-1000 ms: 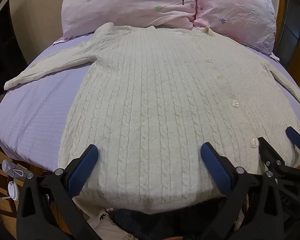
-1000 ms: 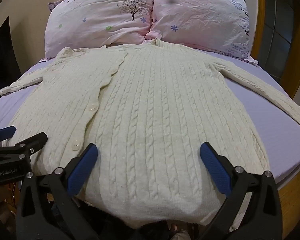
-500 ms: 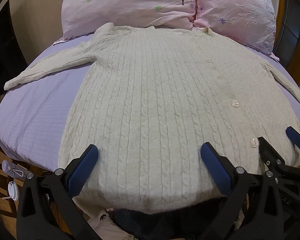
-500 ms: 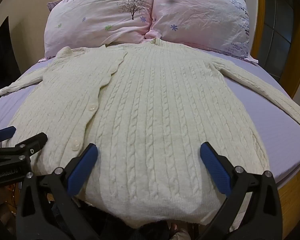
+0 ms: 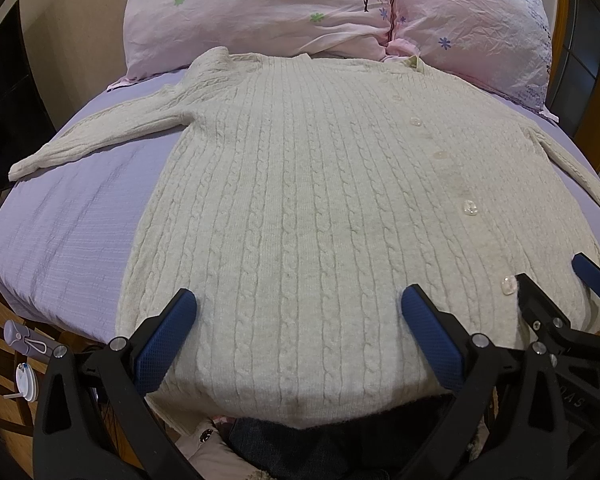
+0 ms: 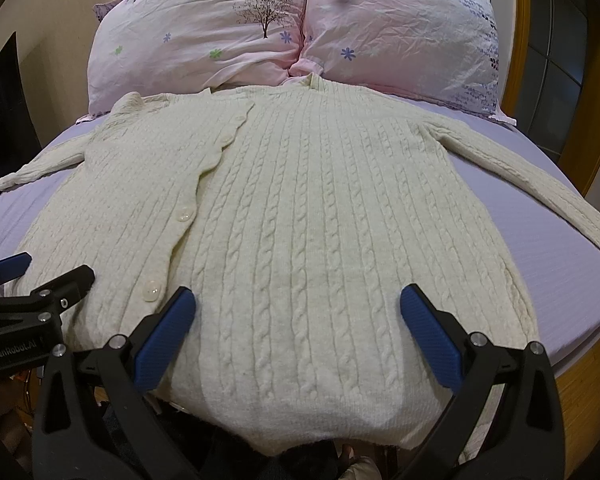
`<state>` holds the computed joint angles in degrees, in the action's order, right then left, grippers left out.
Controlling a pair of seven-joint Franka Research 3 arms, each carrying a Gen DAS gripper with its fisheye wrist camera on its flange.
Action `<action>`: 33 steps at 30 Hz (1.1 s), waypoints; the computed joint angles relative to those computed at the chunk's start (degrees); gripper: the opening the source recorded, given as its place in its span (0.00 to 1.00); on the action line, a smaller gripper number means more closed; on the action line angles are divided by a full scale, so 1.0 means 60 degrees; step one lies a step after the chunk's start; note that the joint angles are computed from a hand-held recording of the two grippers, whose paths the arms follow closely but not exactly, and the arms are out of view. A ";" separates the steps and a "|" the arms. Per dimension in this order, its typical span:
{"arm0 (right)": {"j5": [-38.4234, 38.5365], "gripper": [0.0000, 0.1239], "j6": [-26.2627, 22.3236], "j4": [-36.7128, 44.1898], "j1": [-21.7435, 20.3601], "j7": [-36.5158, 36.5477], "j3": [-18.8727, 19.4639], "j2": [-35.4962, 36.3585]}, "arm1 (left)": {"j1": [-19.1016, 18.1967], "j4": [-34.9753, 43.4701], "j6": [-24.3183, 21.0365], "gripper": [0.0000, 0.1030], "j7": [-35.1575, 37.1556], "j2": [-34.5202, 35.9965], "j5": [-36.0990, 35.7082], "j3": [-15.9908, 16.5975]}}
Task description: Fold small clothes
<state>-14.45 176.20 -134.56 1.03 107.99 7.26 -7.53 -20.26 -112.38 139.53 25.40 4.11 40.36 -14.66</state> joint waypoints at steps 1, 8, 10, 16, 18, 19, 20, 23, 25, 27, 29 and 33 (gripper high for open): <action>0.0008 0.82 0.0009 -0.0024 0.0006 -0.0008 -0.0008 -0.0018 | -0.0001 0.0000 0.0000 0.99 0.0000 0.0000 0.0000 0.0001; 0.0045 0.82 -0.0037 -0.0004 0.0061 -0.0048 -0.0056 -0.0016 | -0.0006 -0.0002 0.0005 0.99 -0.0014 0.0000 0.0016 0.0006; 0.0063 0.82 -0.0009 -0.0067 0.0050 -0.0064 -0.0047 -0.0066 | -0.0006 -0.0002 0.0005 0.99 -0.0014 0.0000 0.0016 0.0006; 0.0114 0.82 -0.0069 -0.0033 0.0027 -0.0100 -0.0013 -0.0054 | -0.0007 -0.0003 0.0005 0.99 -0.0024 0.0000 0.0031 0.0006; 0.0112 0.82 -0.0070 -0.0034 0.0025 -0.0097 -0.0010 -0.0057 | -0.0006 0.0000 0.0005 0.99 -0.0020 0.0002 0.0026 0.0007; 0.0112 0.82 -0.0070 -0.0034 0.0025 -0.0098 -0.0010 -0.0057 | -0.0007 -0.0004 0.0008 0.99 -0.0028 -0.0001 0.0035 0.0007; 0.0113 0.82 -0.0081 -0.0030 0.0025 -0.0097 -0.0008 -0.0058 | -0.0007 -0.0004 0.0008 0.99 -0.0028 -0.0001 0.0035 0.0007; 0.0112 0.82 -0.0081 -0.0030 0.0027 -0.0096 -0.0010 -0.0058 | -0.0006 -0.0001 0.0004 0.99 -0.0024 0.0000 0.0027 0.0007; 0.0112 0.82 -0.0084 -0.0027 0.0028 -0.0097 -0.0011 -0.0054 | -0.0007 -0.0004 0.0007 0.99 -0.0030 -0.0001 0.0035 0.0006; 0.0113 0.82 -0.0086 -0.0025 0.0031 -0.0100 -0.0014 -0.0050 | -0.0007 -0.0004 0.0007 0.99 -0.0030 -0.0001 0.0035 0.0006; 0.0119 0.82 -0.0089 -0.0025 0.0038 -0.0107 -0.0021 -0.0047 | -0.0007 -0.0004 0.0007 0.99 -0.0030 -0.0001 0.0035 0.0006; 0.0114 0.82 -0.0090 -0.0012 0.0041 -0.0105 -0.0024 -0.0033 | -0.0007 -0.0008 0.0012 0.99 -0.0043 -0.0003 0.0051 0.0007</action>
<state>-13.77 175.66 -134.63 1.27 107.36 7.11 -7.73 -20.31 -112.43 139.60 25.14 4.10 40.67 -14.62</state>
